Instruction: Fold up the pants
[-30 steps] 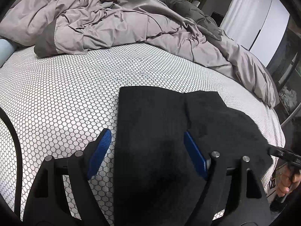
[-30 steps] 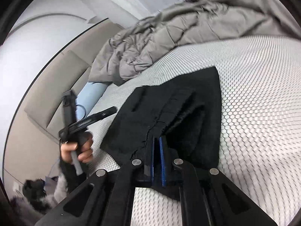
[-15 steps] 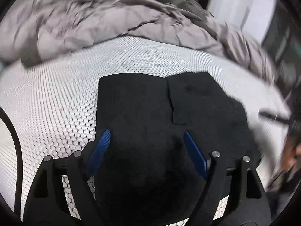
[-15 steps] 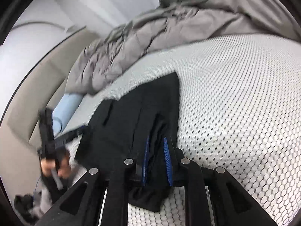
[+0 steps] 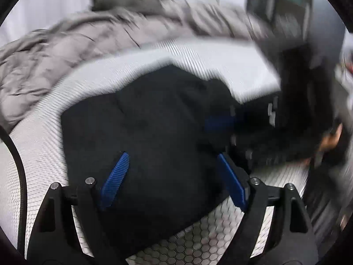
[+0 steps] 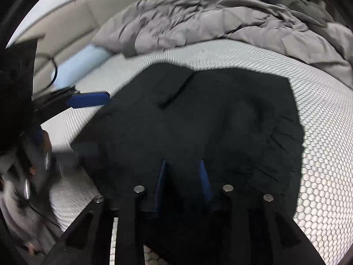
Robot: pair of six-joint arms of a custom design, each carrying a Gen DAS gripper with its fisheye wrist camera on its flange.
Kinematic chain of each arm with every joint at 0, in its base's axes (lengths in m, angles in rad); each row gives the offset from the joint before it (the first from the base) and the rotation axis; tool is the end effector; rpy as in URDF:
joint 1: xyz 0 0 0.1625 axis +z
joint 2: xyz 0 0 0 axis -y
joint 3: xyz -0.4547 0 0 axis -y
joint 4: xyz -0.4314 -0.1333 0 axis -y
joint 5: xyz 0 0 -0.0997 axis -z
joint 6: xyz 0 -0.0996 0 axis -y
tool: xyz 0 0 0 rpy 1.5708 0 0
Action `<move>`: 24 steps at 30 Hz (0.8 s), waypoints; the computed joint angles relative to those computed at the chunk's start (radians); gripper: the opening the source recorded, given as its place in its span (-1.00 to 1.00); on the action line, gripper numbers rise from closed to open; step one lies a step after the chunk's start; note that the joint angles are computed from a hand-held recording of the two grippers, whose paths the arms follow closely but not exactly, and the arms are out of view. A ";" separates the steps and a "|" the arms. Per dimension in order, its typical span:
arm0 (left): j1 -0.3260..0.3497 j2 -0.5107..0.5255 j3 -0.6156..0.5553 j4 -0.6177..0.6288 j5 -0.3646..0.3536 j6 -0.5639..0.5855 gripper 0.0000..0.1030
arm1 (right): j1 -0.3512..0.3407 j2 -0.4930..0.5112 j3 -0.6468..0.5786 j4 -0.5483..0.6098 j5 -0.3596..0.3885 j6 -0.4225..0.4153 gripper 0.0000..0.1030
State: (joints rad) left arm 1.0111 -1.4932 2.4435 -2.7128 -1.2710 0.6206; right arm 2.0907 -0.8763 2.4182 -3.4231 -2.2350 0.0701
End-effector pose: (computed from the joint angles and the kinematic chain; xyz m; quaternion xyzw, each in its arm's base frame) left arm -0.0756 -0.4271 0.1904 0.5358 0.8257 -0.0901 0.1515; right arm 0.2722 -0.3308 0.0364 0.1592 -0.9217 0.2335 0.2657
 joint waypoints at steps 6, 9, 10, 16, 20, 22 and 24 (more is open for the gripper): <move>0.028 -0.004 0.007 0.049 0.050 0.083 0.68 | 0.032 -0.056 0.050 0.076 -0.094 0.027 -0.44; 0.044 -0.035 0.004 0.077 0.045 0.108 0.69 | 0.049 -0.075 0.054 0.128 -0.101 0.022 -0.41; 0.046 -0.045 0.001 0.082 0.033 0.096 0.69 | 0.066 -0.062 0.044 0.142 -0.130 0.015 -0.34; 0.047 -0.036 -0.011 0.058 -0.054 0.056 0.69 | 0.066 -0.005 0.002 -0.012 -0.037 -0.004 -0.19; 0.030 -0.019 0.020 0.040 0.029 0.125 0.70 | 0.040 0.078 -0.048 0.068 -0.130 -0.012 -0.20; 0.053 -0.059 0.006 0.109 0.019 0.139 0.71 | 0.067 0.044 -0.038 0.144 -0.185 0.014 -0.22; 0.085 -0.097 -0.002 0.131 0.041 0.172 0.71 | 0.079 -0.019 0.017 0.146 -0.204 0.034 -0.25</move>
State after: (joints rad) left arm 1.0963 -1.5906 2.4411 -2.5814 -1.2299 0.7931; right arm 2.1693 -0.8954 2.4352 -3.2767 -2.4385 0.1038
